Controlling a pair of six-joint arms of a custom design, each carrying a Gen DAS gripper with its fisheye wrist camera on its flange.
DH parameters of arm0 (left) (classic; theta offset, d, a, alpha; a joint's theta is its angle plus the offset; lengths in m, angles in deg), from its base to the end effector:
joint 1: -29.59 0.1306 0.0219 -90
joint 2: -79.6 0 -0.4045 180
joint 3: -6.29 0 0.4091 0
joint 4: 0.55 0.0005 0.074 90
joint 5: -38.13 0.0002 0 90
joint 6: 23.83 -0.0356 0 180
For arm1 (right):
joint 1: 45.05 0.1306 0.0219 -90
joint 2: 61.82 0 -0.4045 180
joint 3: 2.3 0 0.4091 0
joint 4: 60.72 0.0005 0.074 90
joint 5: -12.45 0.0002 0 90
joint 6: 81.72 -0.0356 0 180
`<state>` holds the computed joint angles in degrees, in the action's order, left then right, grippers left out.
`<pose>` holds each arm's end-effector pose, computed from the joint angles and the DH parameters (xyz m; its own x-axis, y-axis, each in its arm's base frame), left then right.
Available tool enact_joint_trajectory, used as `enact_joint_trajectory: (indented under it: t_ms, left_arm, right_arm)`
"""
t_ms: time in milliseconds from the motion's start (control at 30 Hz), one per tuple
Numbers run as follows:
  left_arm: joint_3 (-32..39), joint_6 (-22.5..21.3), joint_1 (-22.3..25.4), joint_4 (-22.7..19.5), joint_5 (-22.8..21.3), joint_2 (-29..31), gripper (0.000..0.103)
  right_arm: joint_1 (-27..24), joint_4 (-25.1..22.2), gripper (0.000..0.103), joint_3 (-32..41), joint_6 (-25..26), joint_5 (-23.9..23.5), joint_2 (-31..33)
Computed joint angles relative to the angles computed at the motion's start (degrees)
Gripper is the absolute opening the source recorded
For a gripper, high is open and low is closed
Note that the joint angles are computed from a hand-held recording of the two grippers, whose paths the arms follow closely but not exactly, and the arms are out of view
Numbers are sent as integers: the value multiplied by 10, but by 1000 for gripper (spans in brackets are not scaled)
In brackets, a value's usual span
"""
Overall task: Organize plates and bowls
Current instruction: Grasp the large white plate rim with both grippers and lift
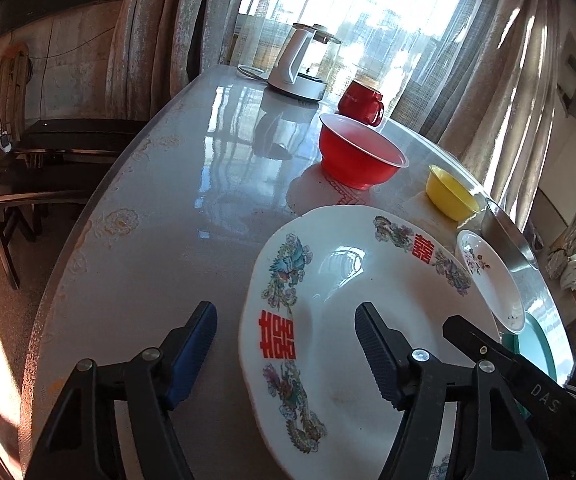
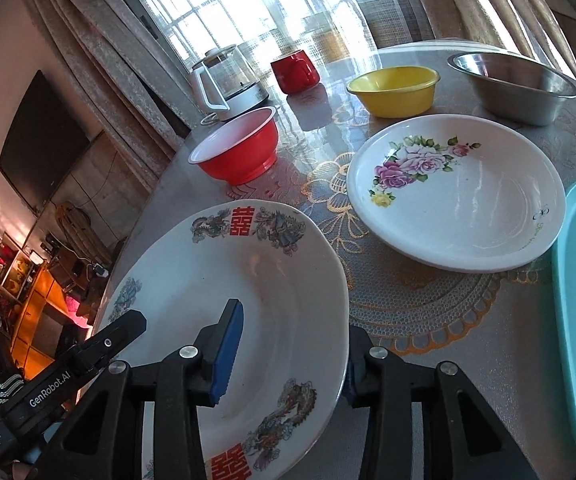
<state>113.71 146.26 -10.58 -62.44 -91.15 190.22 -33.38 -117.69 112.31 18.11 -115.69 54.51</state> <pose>0.4845 -0.3801 0.3942 -0.4104 -0.6514 -0.6381 -0.6318 0.7077 -0.3161 0.6450 0.1552 0.3936 -0.7436 -0.2907 -0.6021 -0.6093 0.6655 0.4312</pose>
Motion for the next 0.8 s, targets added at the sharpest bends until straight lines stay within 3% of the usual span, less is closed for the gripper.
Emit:
enact_joint_trajectory:
  t_ms: [100,133,300,367,567,800]
  left_arm:
    - [3,-27,3,18,12,3,64]
    - [6,-37,3,20,16,5,57]
    - [-2,-26,3,27,13,0,51]
    - [-14,-22,3,40,12,-8,48]
    - [-27,-31,0,64,9,-16,45]
    - [-24,-48,-5,69,-6,-17,45]
  right_arm:
    - [0,-1,42,0,1,-1,0]
    - [1,0,42,1,3,4,0]
    - [6,3,42,-2,10,23,-2]
    - [6,6,38,-2,7,28,-2]
    - [-5,0,28,7,-15,-7,9]
    - [-5,-4,28,-7,5,-4,-2]
